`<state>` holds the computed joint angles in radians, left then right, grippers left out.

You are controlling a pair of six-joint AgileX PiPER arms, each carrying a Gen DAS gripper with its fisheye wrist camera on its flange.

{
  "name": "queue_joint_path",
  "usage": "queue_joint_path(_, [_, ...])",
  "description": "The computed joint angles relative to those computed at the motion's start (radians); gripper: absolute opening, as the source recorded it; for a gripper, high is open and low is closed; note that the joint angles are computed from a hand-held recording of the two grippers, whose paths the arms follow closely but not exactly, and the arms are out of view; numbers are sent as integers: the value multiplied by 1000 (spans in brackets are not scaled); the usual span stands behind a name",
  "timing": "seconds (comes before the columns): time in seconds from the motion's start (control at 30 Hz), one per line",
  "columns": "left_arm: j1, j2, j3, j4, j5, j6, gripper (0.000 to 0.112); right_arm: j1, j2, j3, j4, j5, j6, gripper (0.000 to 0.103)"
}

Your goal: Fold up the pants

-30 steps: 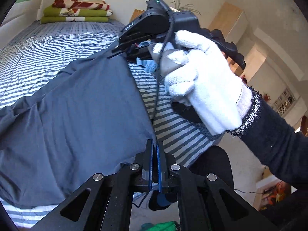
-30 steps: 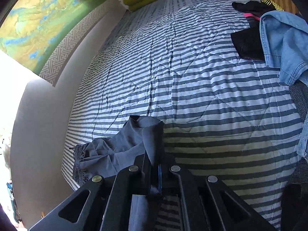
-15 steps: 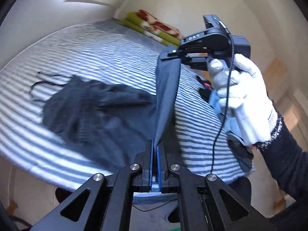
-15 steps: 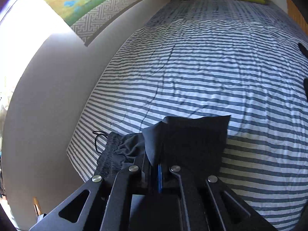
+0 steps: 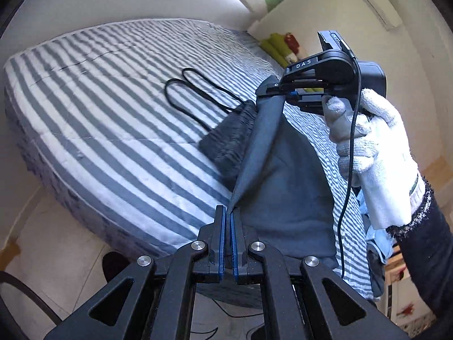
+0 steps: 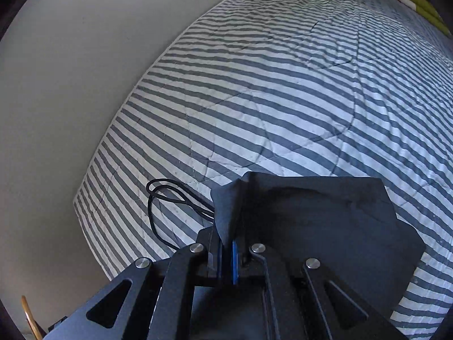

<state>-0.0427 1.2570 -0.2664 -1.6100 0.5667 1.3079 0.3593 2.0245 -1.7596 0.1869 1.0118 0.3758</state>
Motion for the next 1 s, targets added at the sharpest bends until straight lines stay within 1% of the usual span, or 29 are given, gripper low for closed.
queue_joint_path(0.07, [12, 20, -1, 2, -6, 10, 3, 11, 54, -60, 12, 26, -35, 5])
queue_joint_path(0.1, [26, 27, -2, 18, 3, 9, 4, 11, 61, -72, 23, 38, -55, 9])
queue_joint_path(0.13, [41, 39, -5, 30, 7, 9, 6, 8, 75, -92, 28, 52, -62, 11])
queue_joint_path(0.17, [33, 27, -3, 48, -5, -25, 10, -5, 79, -96, 59, 60, -85, 13])
queue_joint_path(0.2, [46, 30, -8, 78, -8, -52, 18, -21, 71, -87, 97, 57, -114, 20])
queue_joint_path(0.23, [44, 9, -7, 109, -16, -97, 22, -35, 46, -59, 124, 45, -137, 28])
queue_joint_path(0.27, [58, -2, -5, 128, -20, -115, 28, -42, 15, -26, 137, 34, -152, 31])
queue_joint_path(0.3, [66, -28, -5, 167, -27, -160, 31, -59, -19, 8, 171, 23, -190, 32])
queue_joint_path(0.37, [70, -100, -6, 270, -52, -290, 31, -104, -116, 106, 257, 11, -286, 33])
queue_joint_path(0.4, [79, -145, -10, 330, -51, -355, 31, -125, -168, 157, 280, 5, -325, 33])
queue_joint_path(0.47, [24, -221, -27, 440, -86, -511, 31, -190, -305, 289, 343, -10, -431, 38])
queue_joint_path(0.5, [-20, -249, -46, 517, -112, -611, 31, -222, -357, 331, 363, -6, -459, 40])
queue_joint_path(0.53, [-76, -265, -69, 593, -142, -711, 31, -269, -429, 396, 397, -5, -497, 40])
queue_joint_path(0.6, [-207, -262, -124, 756, -197, -911, 31, -343, -538, 496, 442, 13, -561, 40])
queue_joint_path(0.67, [-319, -237, -196, 947, -216, -1111, 31, -416, -700, 662, 465, 7, -666, 40])
queue_joint_path(0.73, [-419, -192, -280, 1147, -203, -1287, 31, -473, -853, 834, 467, 0, -756, 40])
queue_joint_path(0.77, [-450, -170, -328, 1247, -179, -1358, 31, -507, -931, 933, 476, -1, -807, 40])
queue_joint_path(0.83, [-498, -162, -401, 1447, -137, -1546, 31, -531, -1038, 1088, 448, -15, -825, 40])
queue_joint_path(0.87, [-508, -163, -428, 1509, -117, -1615, 31, -553, -1081, 1162, 451, -13, -842, 40])
queue_joint_path(0.93, [-478, -196, -452, 1561, -70, -1670, 32, -604, -1129, 1264, 476, 4, -896, 40])
queue_joint_path(0.97, [-457, -204, -455, 1557, -52, -1668, 32, -631, -1144, 1304, 487, 11, -927, 40])
queue_joint_path(1.0, [-426, -210, -452, 1525, -35, -1631, 32, -655, -1149, 1334, 500, 16, -961, 40])
